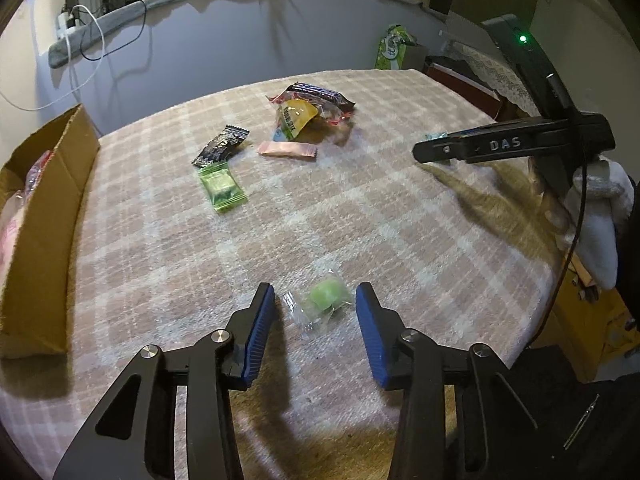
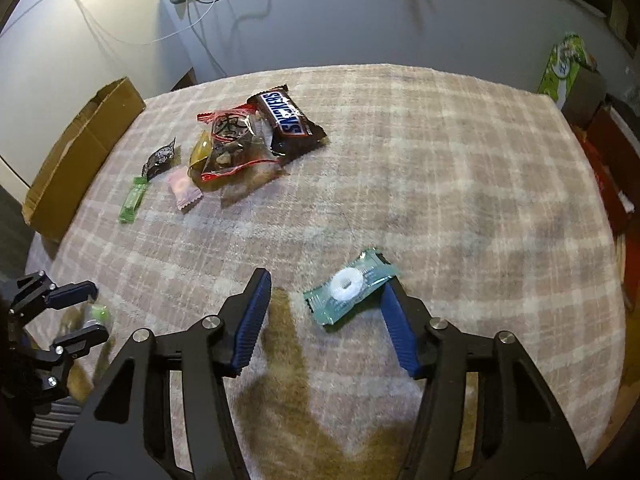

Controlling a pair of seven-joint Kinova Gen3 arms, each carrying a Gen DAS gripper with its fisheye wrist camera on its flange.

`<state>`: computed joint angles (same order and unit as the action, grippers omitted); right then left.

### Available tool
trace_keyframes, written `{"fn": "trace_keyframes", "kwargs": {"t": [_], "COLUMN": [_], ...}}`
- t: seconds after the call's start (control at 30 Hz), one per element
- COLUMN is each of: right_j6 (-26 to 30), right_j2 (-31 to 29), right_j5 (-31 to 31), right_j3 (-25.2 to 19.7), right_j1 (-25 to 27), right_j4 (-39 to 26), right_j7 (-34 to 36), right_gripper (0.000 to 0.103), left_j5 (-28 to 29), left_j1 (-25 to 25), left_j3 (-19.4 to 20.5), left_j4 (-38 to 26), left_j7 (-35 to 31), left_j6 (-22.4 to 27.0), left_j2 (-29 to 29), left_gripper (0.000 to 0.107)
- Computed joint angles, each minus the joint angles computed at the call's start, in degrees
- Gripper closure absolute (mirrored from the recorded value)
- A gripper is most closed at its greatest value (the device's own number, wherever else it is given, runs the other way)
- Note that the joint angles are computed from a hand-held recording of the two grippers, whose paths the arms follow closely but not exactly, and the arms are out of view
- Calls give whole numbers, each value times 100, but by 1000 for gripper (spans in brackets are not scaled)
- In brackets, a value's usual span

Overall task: Organize snacks
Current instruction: 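Grasp the green jelly cup with the left tool while the right tool grasps a teal mint pack, then carry the jelly cup and mint pack into the box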

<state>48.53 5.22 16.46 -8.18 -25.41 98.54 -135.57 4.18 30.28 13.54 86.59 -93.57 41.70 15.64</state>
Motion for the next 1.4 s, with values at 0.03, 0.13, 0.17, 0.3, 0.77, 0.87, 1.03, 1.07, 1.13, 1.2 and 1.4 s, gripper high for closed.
{"fn": "trace_keyframes", "kwargs": {"t": [0.03, 0.13, 0.17, 0.3, 0.77, 0.87, 1.03, 1.07, 1.13, 1.2, 1.4], "right_j6": [54, 260, 301, 358, -119, -141, -127, -142, -170, -159, -161], "right_j2": [32, 143, 169, 196, -106, -187, -294, -319, -364, -395, -335], "right_j5": [80, 438, 507, 667, 709, 790, 879, 881, 896, 958, 1058], "right_j3": [-5, -6, 0, 23, 2, -48, -123, -135, -170, -217, -320], "right_j1": [-26, -174, -206, -273, -82, -94, -89, -82, -81, -100, -218], "right_j4": [-37, -151, -178, -188, 240, 306, 306, 306, 277, 216, -135], "right_j7": [-20, -219, -263, -327, -559, -680, -790, -794, -805, -820, -675], "right_gripper": [47, 55, 57, 69, 96, 97, 97, 97, 97, 97, 97], "left_j5": [24, 74, 68, 48, 146, 183, 182, 197, 226, 254, 278], "left_j1": [-13, -37, -30, 10, -31, -62, -116, -141, -191, -246, -429], "left_j3": [13, 35, 34, 26, 13, -9, -45, -45, -46, -64, -144], "left_j4": [-10, -10, -2, -32, 123, 194, 319, 343, 374, 418, 513], "left_j7": [-26, -111, -124, -117, 146, 232, 387, 409, 443, 499, 736], "left_j6": [7, 11, 2, -6, -283, -359, -482, -509, -553, -619, -746], "left_j2": [12, 18, 15, 43, -10, -58, -173, -206, -264, -338, -518], "left_gripper": [71, 73, 74, 78, 83, 83, 83, 83, 83, 83, 83]}}
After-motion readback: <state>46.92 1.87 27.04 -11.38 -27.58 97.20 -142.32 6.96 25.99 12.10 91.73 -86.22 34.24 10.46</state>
